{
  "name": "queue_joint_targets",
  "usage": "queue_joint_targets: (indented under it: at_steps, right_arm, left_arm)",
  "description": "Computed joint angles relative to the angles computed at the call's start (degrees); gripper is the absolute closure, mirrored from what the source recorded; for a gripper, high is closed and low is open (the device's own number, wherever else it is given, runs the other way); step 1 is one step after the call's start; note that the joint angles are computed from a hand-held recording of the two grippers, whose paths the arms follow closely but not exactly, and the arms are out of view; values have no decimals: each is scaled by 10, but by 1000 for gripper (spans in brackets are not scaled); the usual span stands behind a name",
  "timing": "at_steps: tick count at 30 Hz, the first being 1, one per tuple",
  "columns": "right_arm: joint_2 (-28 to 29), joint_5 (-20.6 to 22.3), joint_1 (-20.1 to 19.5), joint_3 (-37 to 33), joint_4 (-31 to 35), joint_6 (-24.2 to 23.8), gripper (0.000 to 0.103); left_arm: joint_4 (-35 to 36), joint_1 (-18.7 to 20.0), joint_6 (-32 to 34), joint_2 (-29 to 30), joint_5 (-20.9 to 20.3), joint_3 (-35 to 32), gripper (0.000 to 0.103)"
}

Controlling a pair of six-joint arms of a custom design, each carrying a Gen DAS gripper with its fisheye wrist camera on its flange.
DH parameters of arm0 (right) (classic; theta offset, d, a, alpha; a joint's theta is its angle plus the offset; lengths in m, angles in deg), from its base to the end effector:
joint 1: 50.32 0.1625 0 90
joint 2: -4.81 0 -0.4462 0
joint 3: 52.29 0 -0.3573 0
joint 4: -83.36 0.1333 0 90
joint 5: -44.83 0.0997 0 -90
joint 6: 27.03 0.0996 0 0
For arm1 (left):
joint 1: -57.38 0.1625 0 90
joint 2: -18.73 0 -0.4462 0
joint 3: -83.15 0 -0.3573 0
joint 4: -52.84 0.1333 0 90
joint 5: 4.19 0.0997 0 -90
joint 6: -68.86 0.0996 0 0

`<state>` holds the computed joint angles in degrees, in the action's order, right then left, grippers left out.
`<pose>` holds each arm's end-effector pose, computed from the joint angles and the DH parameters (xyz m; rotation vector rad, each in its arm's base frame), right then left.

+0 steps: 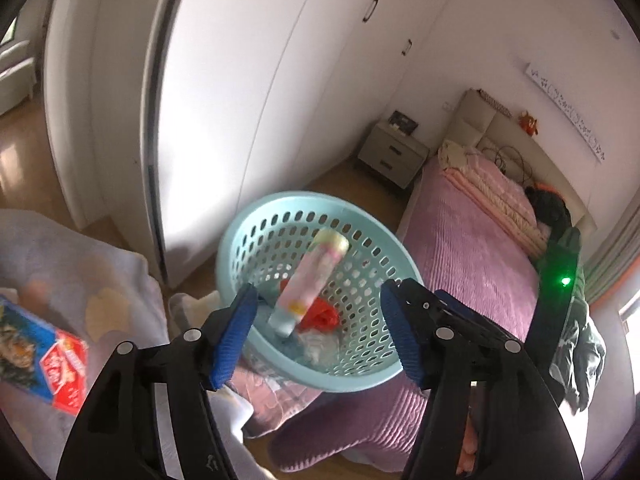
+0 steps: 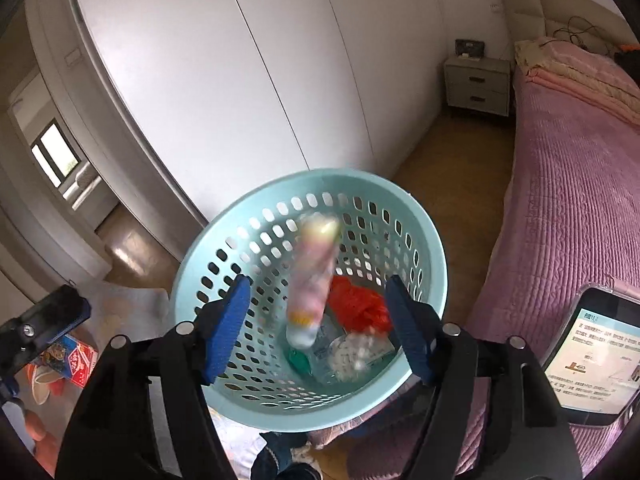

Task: Collect trash
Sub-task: 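Return both tools to the table toward the snack box and orange cup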

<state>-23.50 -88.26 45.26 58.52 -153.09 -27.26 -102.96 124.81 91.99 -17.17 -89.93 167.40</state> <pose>0.1183 -0.5397 0.0775 -0.4118 -2.1304 1.3526 -0.1479 -0.7224 0.0923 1.1611 2.8000 -0.4646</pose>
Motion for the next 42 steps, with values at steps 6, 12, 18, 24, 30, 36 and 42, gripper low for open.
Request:
queue_joint_targets:
  at_steps: [6,12,18,24,30,36,42]
  right_arm:
    - [3,17,23,1,-6,-29,37]
    - [21,20,68,-30,6,-72,37]
    - [50,46,110,-85,41,-128,37]
    - [90,78,131,-159,108,-174,37]
    - [127,104,138,-225,196,-194,36]
    - [155,123,126,-277,273,-219,30]
    - [164,149,112,-309,340,-250,25]
  left_arm:
    - [-44,3,14,-52,-12,53,41]
    - [-114,7,29,-116,-8,109,35]
    - [-176,20,17,-161,41,123,35]
    - [-227,48,4,-175,136,94,30]
    - [-201,101,-29,-151,209,4,30]
    - [-147,152,-79,-99,257,-110,30]
    - [-86,180,-137,-84,214,-148,29]
